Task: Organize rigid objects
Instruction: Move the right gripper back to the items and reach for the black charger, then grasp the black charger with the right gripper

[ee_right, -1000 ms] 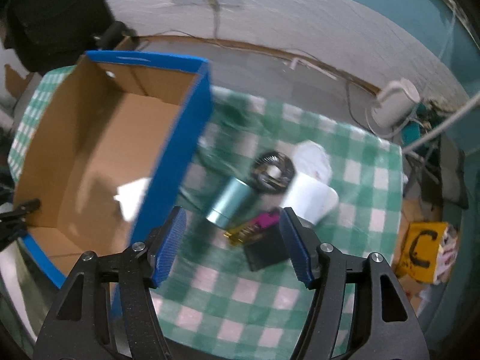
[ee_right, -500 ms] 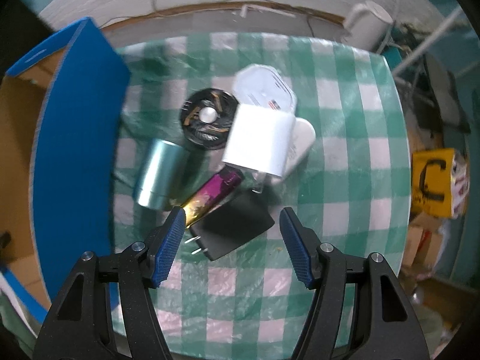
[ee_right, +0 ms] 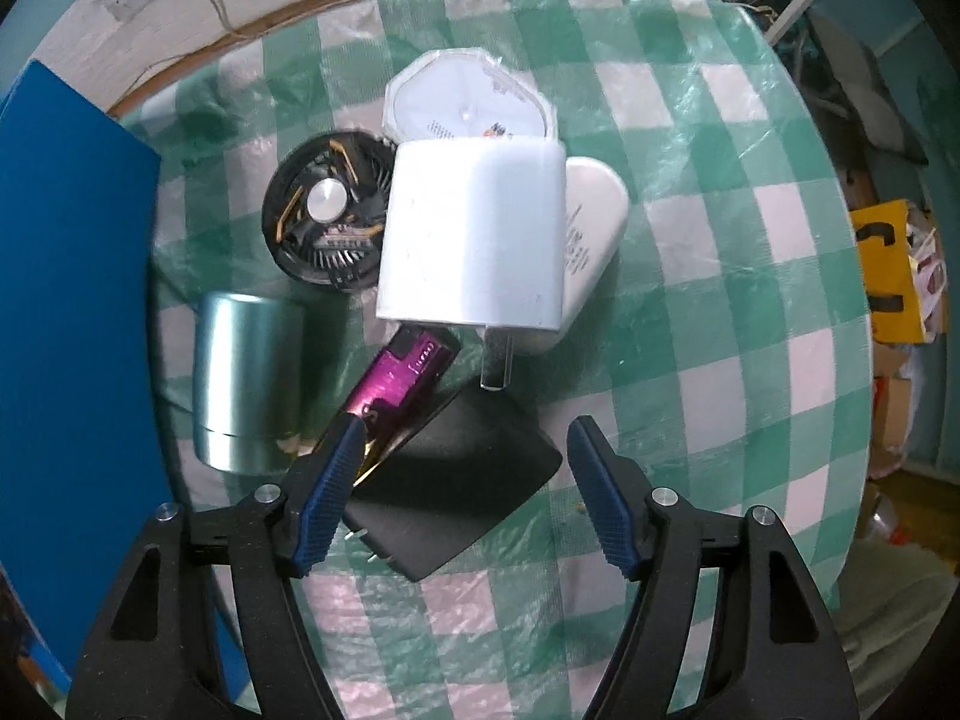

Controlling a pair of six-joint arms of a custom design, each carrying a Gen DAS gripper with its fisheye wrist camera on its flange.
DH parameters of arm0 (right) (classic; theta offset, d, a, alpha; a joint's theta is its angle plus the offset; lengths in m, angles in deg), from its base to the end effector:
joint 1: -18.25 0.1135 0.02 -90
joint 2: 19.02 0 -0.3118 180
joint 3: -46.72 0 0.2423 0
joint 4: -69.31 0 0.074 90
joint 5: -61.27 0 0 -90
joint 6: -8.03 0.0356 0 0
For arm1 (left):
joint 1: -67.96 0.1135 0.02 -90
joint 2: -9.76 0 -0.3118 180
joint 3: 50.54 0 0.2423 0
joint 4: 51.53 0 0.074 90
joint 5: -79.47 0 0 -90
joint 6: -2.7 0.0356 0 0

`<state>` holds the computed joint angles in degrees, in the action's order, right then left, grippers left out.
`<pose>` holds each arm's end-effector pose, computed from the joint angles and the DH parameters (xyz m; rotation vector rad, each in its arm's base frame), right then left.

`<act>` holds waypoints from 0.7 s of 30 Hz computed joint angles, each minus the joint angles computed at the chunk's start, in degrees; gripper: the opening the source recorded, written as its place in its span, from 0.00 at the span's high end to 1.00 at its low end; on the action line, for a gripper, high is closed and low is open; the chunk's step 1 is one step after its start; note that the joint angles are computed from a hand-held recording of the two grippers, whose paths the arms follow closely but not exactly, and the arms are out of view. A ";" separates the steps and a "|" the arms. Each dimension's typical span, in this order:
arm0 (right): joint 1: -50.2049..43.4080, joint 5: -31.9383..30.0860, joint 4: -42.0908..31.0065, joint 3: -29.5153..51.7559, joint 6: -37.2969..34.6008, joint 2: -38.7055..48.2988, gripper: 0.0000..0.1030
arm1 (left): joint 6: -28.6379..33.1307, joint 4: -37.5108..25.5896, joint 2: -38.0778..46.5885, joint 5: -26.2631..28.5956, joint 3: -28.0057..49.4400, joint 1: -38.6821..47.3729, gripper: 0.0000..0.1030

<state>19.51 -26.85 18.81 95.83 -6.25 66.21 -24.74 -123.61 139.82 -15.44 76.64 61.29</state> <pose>0.1962 0.0031 0.1720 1.8616 2.4474 0.0170 0.4881 -0.0540 0.2342 1.6539 2.4253 0.2928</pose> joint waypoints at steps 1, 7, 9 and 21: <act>0.05 0.11 0.55 -0.51 -0.15 -0.26 0.32 | -0.14 0.06 -0.32 -0.01 -0.39 -0.12 0.76; 2.83 1.40 -1.55 1.08 -4.44 0.90 0.40 | -0.11 0.27 -0.43 -0.03 -0.61 -0.16 0.76; 4.06 1.50 -2.08 1.58 -5.35 1.54 0.44 | -0.04 0.15 -0.12 -0.04 -0.21 -0.05 0.76; 9.64 0.21 -2.33 -1.04 -3.88 1.23 0.49 | -0.14 0.44 -0.47 -0.14 -0.84 -0.17 0.76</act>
<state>29.15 -26.64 16.49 94.78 -10.13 67.44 -24.88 -123.17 139.35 -15.59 75.80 61.12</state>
